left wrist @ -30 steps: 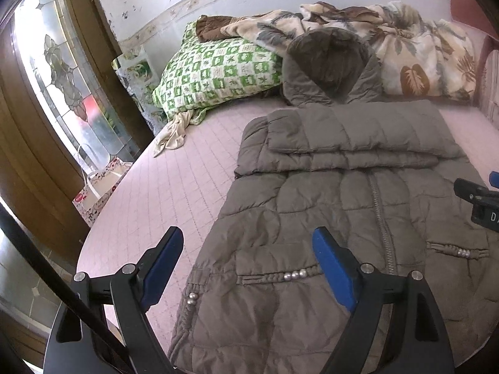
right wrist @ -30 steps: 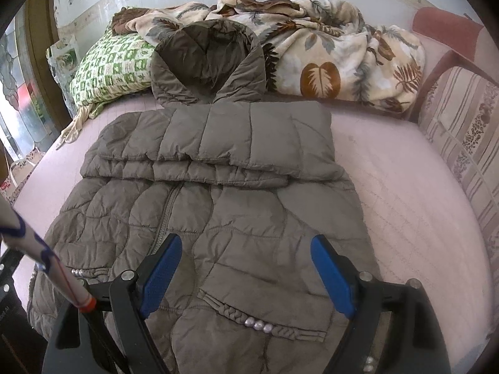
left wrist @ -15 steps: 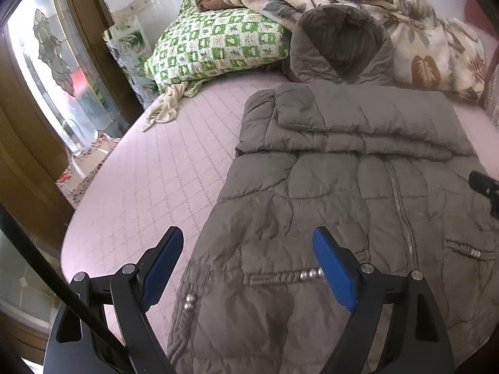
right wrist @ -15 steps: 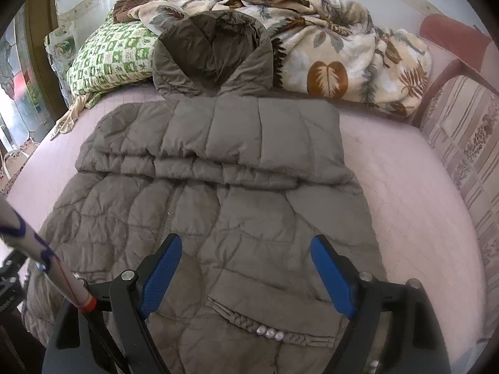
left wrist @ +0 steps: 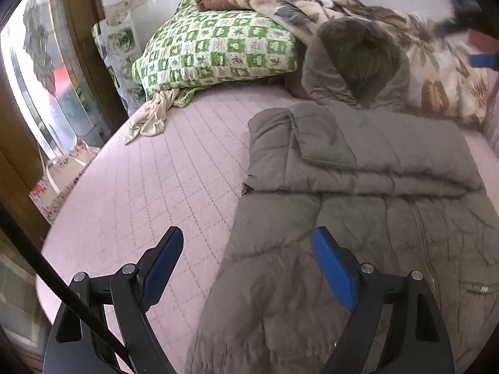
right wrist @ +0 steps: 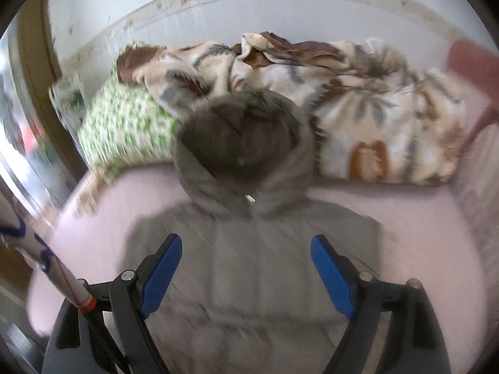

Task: Fold large clothes
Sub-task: 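Grasp the jacket hood with the right gripper and lift it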

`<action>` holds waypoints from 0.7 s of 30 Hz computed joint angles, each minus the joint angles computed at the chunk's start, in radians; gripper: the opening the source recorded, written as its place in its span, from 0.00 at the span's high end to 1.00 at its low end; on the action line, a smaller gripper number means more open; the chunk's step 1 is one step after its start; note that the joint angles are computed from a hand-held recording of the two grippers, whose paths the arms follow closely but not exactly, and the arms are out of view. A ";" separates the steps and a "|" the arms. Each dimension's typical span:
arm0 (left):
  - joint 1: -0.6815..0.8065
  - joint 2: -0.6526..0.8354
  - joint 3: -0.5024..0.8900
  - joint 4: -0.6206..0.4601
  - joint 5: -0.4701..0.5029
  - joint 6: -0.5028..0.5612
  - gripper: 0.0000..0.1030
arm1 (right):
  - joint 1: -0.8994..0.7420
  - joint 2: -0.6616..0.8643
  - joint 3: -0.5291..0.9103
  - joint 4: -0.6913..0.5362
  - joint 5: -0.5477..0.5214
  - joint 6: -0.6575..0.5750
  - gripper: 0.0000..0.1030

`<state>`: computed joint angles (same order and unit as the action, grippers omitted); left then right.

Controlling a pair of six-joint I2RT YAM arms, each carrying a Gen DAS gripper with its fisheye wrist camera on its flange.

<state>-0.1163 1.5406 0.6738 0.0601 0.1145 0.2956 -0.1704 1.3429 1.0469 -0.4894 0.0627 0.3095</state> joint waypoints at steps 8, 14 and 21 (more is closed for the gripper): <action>0.045 0.169 0.097 0.030 0.077 -0.006 0.18 | -0.139 0.487 0.496 0.027 -0.247 0.222 0.14; 0.055 0.230 0.148 0.009 0.109 -0.017 0.18 | -0.183 0.785 0.821 0.048 -0.377 0.493 0.14; 0.057 0.297 0.198 -0.025 0.118 -0.026 0.18 | -0.162 1.072 1.231 -0.074 -0.323 0.631 0.14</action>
<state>-0.0592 1.8374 0.8720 0.0349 0.2322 0.2691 -0.3327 2.4146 2.2774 -0.5638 -0.2606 0.9407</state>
